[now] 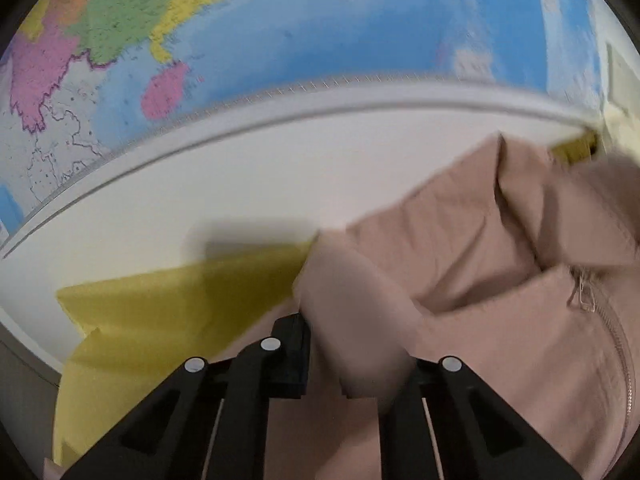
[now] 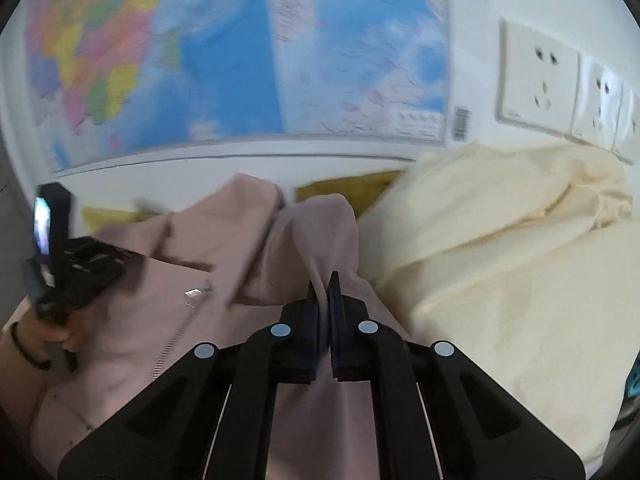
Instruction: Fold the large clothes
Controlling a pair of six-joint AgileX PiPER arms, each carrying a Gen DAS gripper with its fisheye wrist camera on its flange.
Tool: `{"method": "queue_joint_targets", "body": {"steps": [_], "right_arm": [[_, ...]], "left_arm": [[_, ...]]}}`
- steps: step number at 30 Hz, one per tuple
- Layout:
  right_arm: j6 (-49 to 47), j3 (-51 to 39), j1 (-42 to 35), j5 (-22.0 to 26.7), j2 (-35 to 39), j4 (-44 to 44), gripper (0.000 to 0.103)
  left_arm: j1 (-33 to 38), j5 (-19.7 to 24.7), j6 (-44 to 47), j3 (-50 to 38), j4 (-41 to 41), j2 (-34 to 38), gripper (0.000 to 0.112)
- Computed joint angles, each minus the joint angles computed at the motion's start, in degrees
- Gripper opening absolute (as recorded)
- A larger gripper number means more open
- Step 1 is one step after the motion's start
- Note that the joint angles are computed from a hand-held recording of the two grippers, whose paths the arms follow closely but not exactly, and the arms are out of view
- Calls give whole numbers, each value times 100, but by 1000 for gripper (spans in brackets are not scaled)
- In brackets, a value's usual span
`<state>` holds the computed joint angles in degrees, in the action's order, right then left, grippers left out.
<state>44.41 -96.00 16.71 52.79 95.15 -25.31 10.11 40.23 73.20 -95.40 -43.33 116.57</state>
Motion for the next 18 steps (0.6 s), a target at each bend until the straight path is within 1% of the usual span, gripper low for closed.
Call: {"method": "queue_joint_targets", "body": {"steps": [1, 2, 5, 6, 7, 8, 9, 10, 11, 12, 14, 15, 16, 17, 18], "right_arm": [[-59, 100, -156, -109, 36, 287, 4], [-87, 225, -214, -198, 20, 422, 5], [-81, 570, -344, -456, -83, 609, 8], [-88, 714, -367, -533, -210, 624, 19], [-74, 791, -347, -497, -336, 583, 27], [-24, 859, -267, -421, -511, 482, 42], [-83, 934, -279, -423, -667, 501, 56], [-82, 1049, -242, -381, -918, 435, 57], [29, 1249, -80, -238, -1281, 225, 58], [31, 1410, -14, -100, -1560, 144, 64], [157, 1762, 174, 363, -2173, -58, 69], [151, 2028, 259, 616, -2586, -52, 76], [81, 2284, 292, 812, -2957, 45, 81], [225, 2512, 475, 1105, -3242, -27, 85], [534, 2766, 788, 1546, -3527, -246, 86]], "left_arm": [[-7, -16, -72, -45, 35, 34, 9], [-37, -122, -132, -55, 89, 63, 10], [-6, -227, -77, -31, 25, 107, 11], [46, -173, -66, -22, -3, 92, 19], [149, 19, 20, -11, -80, 42, 35], [193, 110, 138, 51, -193, -7, 40], [323, 348, 409, 128, -407, -93, 44], [457, 628, 766, 287, -630, -231, 46], [546, 835, 993, 428, -730, -357, 48], [645, 1073, 1202, 560, -806, -480, 54], [879, 1714, 1779, 939, -1002, -793, 56], [886, 1821, 1985, 1223, -1020, -1021, 58], [938, 2054, 2336, 1532, -1051, -1259, 61], [964, 2177, 2558, 1769, -1073, -1424, 62], [941, 2241, 2800, 2117, -1101, -1701, 63]]}}
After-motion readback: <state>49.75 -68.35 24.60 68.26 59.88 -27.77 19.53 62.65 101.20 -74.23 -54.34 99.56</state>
